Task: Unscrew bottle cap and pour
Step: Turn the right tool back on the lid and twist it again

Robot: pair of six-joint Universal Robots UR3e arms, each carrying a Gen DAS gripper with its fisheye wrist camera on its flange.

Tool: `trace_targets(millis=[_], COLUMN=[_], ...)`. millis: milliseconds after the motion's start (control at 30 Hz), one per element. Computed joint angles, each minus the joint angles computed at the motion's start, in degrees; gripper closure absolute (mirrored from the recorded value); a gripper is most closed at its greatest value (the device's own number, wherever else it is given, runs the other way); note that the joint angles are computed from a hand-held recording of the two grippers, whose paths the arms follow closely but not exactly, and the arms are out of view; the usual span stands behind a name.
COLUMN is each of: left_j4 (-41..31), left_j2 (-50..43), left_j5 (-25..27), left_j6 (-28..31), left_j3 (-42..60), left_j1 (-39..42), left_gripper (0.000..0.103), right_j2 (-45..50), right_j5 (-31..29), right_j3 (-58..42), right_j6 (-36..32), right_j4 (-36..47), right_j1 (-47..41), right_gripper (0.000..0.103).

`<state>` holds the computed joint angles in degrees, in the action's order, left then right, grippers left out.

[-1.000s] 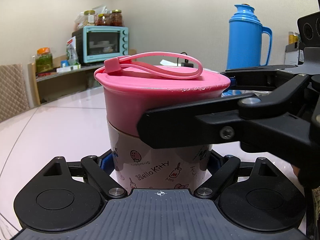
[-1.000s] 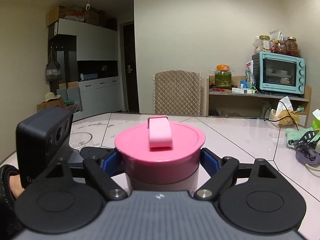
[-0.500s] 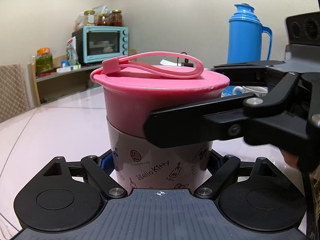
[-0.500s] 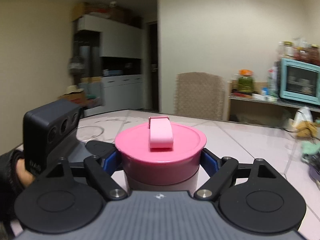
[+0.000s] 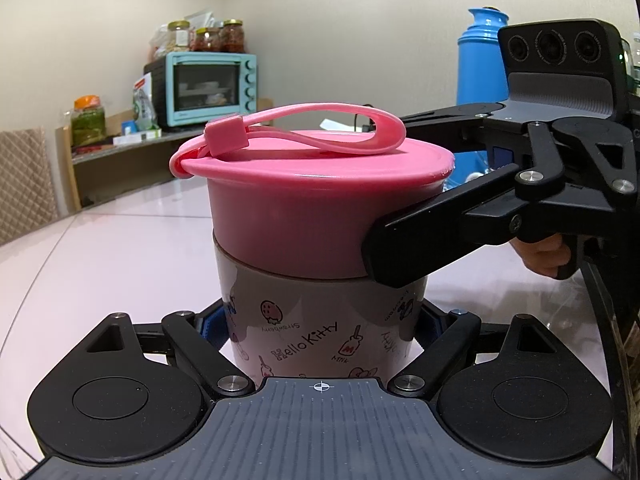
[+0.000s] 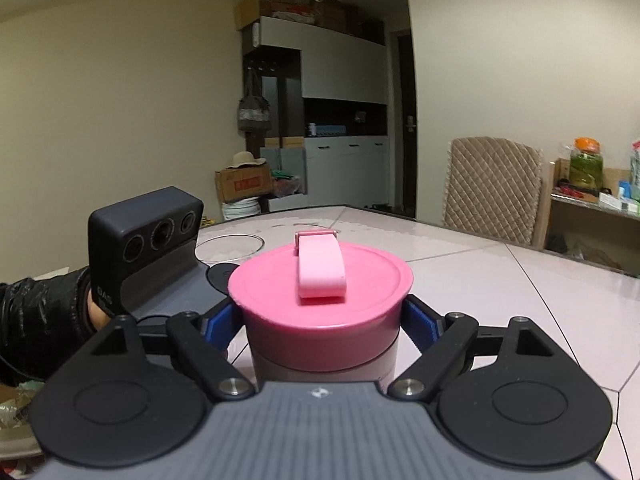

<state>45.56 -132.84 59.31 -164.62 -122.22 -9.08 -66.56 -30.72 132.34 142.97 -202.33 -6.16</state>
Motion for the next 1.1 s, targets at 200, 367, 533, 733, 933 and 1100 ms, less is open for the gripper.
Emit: trace_targets(millis=[200,367,533,733,933,1100], left_j4=[0.3,0.3,0.3,0.2,0.0,-0.3], left_j2=[-0.3,-0.5,-0.5,-0.8,-1.1,-1.2], left_j5=[0.1,0.5,0.3,0.4,0.4,0.3], left_j6=[0.1,-0.1,0.0,0.1,0.1,0.2], left_j3=[0.0,0.3,0.4,0.8,1.2,1.6], left_j1=[-0.2,-0.5,-0.3,-0.3,-0.3,-0.1], left_gripper=[0.013,0.013,0.012,0.012,0.012,0.012], right_j2=[0.2,3.8,8.0,12.0,13.5,13.7], right_j5=[-6.0,-15.9,-24.4,-29.4,-32.0,-35.4], right_j3=[4.8,7.5,7.7,6.0,4.4,2.6], right_j6=[9.0,20.6,26.8,32.2,34.2,35.1], right_j4=[-13.2,-29.5,-38.5,-42.9,-43.9,-42.9], right_j1=[2.3,7.1,11.9,15.1,16.5,18.6], right_gripper=[0.015,0.012,0.012,0.012,0.012,0.012])
